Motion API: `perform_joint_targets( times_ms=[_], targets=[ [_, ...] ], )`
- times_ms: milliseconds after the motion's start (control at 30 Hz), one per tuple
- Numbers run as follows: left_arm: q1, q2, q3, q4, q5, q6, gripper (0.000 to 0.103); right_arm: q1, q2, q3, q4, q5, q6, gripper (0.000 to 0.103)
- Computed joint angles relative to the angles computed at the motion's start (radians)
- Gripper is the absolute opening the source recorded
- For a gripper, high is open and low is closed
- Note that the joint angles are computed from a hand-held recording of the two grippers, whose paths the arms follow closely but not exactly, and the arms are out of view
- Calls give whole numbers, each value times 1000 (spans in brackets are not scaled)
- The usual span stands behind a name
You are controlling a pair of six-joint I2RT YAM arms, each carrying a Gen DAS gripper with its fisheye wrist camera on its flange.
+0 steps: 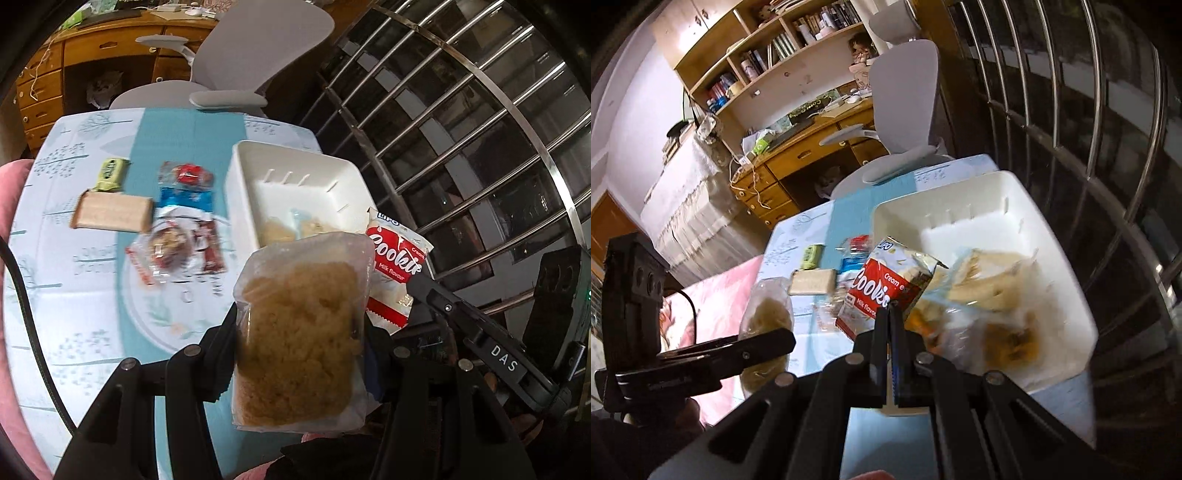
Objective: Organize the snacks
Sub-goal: 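Carry the crumbly snack bag and Cookies pack over the white tray, then open both grippers to release the two packs into the tray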
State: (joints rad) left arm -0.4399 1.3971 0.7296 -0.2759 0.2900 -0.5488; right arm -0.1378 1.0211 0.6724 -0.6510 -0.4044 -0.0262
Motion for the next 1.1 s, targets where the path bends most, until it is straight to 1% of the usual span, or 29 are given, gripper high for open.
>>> perform_joint_targets(
  times_ms=[33,167,267,367,500,567,600,633,667,733,800,900,1100],
  targets=[
    [-24,10,7,11,-14,-21,54,-50,31,22,-18,-23,-59,1],
    [-116,79,52,62,-65,-96,54,-174,118,70,-63,-65,-205,1],
    [-152,124,73,108,-70,-127,54,-248,186,106,-79,-67,-277,1],
    [-182,170,100,147,-80,-149,54,-302,246,132,-86,-52,-323,1],
    [-207,246,135,198,-58,-179,55,-353,294,150,-102,-32,-382,1],
    [-218,289,170,177,-54,-181,62,-371,314,156,-100,-13,-394,3],
    [-221,302,179,176,-52,-183,68,-375,326,161,-97,-2,-393,4],
    [-223,308,182,180,-50,-186,72,-380,339,165,-96,6,-393,4],
    [-225,311,184,186,-51,-188,73,-384,351,169,-99,12,-393,4],
    [-224,312,193,176,-66,-188,81,-393,369,175,-102,21,-395,5],
    [-217,305,186,175,-73,-193,83,-389,374,176,-99,34,-385,6],
    [-194,292,167,157,-72,-199,84,-365,375,171,-96,41,-367,6],
    [-133,238,84,156,-60,-206,84,-281,345,144,-91,53,-316,6]
  ],
)
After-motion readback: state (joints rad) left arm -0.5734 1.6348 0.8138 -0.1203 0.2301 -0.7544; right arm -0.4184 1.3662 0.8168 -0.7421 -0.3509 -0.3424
